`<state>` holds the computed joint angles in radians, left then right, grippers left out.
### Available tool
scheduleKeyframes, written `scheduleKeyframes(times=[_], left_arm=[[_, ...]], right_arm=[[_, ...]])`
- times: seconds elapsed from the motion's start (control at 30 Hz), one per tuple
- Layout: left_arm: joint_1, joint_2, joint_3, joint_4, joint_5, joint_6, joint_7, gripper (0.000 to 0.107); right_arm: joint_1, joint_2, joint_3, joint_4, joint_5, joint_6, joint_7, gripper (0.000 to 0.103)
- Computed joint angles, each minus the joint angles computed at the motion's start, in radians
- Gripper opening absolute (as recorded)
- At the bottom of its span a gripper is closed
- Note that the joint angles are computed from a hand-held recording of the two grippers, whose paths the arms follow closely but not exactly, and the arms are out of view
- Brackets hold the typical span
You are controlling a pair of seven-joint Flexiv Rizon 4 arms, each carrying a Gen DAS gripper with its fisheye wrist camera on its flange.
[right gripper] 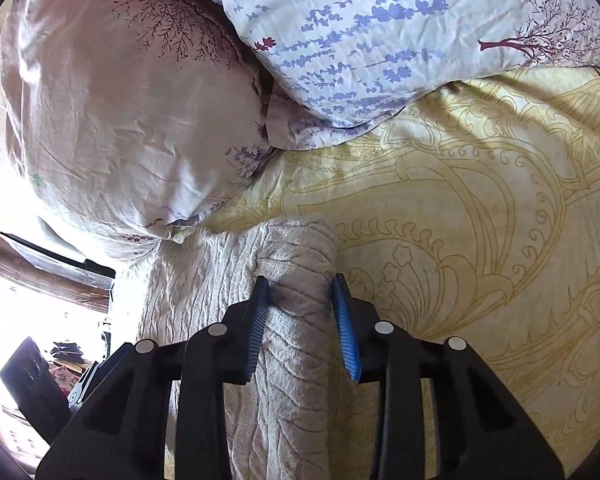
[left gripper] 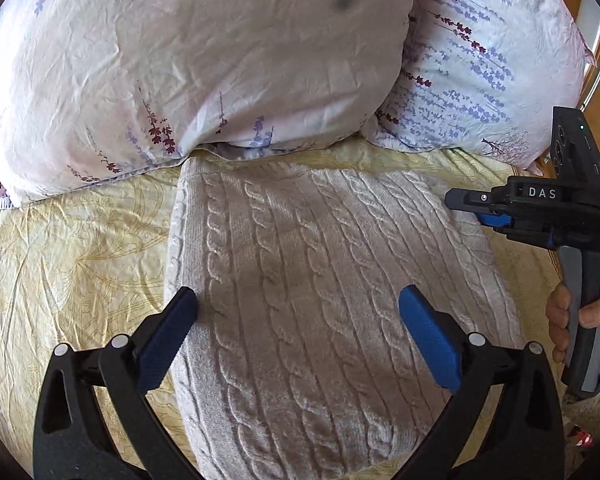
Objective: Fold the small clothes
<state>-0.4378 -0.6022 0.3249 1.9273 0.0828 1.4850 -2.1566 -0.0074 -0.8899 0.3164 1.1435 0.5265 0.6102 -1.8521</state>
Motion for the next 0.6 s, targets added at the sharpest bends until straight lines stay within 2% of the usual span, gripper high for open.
scheduleKeyframes(times=[0.13,0.17,0.2,0.23,0.27,0.47,0.6], left_arm=[[0.014,-0.008,-0.013,-0.016,-0.006,-0.032,0.005,0.101],[0.012,-0.012,-0.011,-0.026,-0.002,-0.047,0.006,0.101],[0.009,-0.015,-0.007,-0.035,0.004,-0.064,0.005,0.101],[0.012,-0.017,-0.008,-0.043,0.01,-0.08,0.007,0.101],[0.023,-0.018,-0.02,-0.046,0.015,-0.088,0.014,0.101],[0.107,-0.017,-0.105,-0.042,-0.004,-0.094,0.06,0.101],[0.111,-0.028,-0.107,-0.063,-0.013,-0.134,0.067,0.101]], right_arm=[[0.0,-0.015,0.0,-0.016,-0.004,-0.031,0.01,0.035],[-0.004,-0.019,0.006,-0.019,0.002,-0.037,0.004,0.025],[-0.006,-0.02,0.007,-0.021,0.006,-0.038,-0.001,0.021],[-0.001,-0.018,0.002,-0.018,0.003,-0.027,-0.003,0.013],[0.006,-0.016,-0.005,-0.015,-0.003,-0.015,0.001,0.011],[0.045,-0.046,-0.034,-0.048,-0.06,-0.004,0.059,0.01],[0.059,-0.062,-0.037,-0.067,-0.09,-0.002,0.084,0.01]])
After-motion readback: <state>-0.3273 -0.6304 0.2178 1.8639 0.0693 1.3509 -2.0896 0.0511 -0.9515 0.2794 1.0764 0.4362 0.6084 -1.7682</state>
